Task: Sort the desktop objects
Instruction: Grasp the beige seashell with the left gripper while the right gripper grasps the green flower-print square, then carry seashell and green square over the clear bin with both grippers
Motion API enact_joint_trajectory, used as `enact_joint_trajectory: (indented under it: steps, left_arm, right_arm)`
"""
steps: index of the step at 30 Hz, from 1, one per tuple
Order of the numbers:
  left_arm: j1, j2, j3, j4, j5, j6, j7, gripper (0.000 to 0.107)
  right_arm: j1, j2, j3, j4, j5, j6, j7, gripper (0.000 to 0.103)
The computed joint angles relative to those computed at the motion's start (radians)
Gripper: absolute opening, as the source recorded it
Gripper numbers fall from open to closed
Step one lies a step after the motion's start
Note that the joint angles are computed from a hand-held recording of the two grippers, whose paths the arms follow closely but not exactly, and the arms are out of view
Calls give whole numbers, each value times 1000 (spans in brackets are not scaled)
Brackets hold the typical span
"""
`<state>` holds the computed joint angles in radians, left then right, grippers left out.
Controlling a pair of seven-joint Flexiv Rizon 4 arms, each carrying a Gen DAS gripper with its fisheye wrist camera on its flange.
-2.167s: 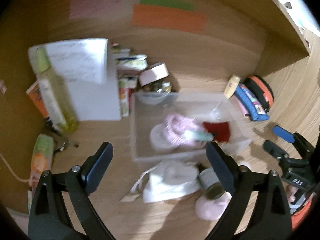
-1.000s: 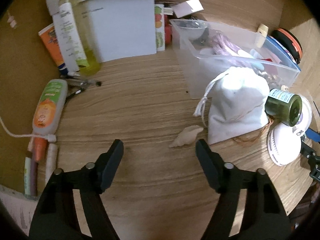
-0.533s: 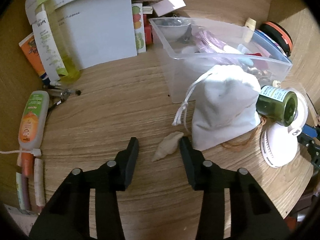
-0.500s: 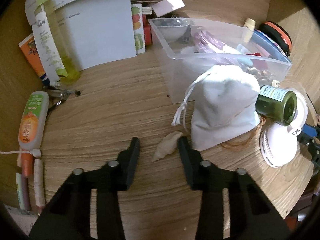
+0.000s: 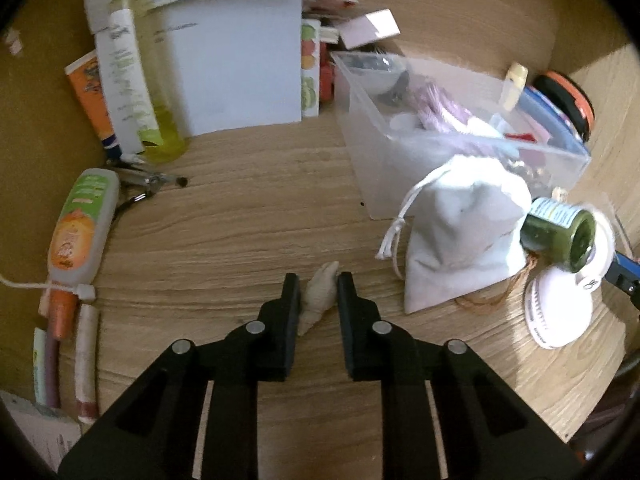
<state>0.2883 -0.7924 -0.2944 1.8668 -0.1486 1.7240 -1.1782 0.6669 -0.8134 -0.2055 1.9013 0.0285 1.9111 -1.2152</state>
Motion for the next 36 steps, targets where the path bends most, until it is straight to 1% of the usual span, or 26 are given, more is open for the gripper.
enact_joint_trajectory:
  steps: [3,6,9,11,14,20,21,22,25,31,33,36]
  left_arm:
    - [7,22,-3,35,4,52,-28,18]
    - [42,47,-36,73,31,88,-56,18]
    - [66,66,-59,95,64,119,-90,18]
    - [93,75,-87,108,90,135,-115,18]
    - [120,82,-116,115,127,148,-148,18]
    - [137,97,-148,109,180,164,-202,18]
    - [132,101,-145,105,183,167,-209,18]
    - [108,106,-124,98,179,180,-219,18]
    - [91,109,-118,76,194,187,-238,18]
    - [62,95,-123,10,186,142,-243,18]
    - [41,85,-110,-19,173,128,-235,18]
    - [26,68,-110,-55,153,98,-217,18]
  right_arm:
    - [10,8,-14,5,8,15,-9,32]
    - [25,20,-33,8,23,31,-25,32]
    - [18,30,-28,3,30,42,-40,32]
    - [16,35,-30,-6,35,49,-52,32]
    - [20,39,-39,-21,43,52,-70,32]
    - [7,43,-42,-68,39,60,-113,32]
    - [-3,43,-34,-79,34,60,-119,32]
    - [-24,42,-15,-94,20,60,-122,32]
    - [-65,29,19,-139,-5,55,-126,32]
    - [-150,-6,91,-237,-78,27,-110,32]
    - [-178,-21,118,-270,-112,11,-102,32]
    - [-195,-40,134,-303,-147,-7,-93,32]
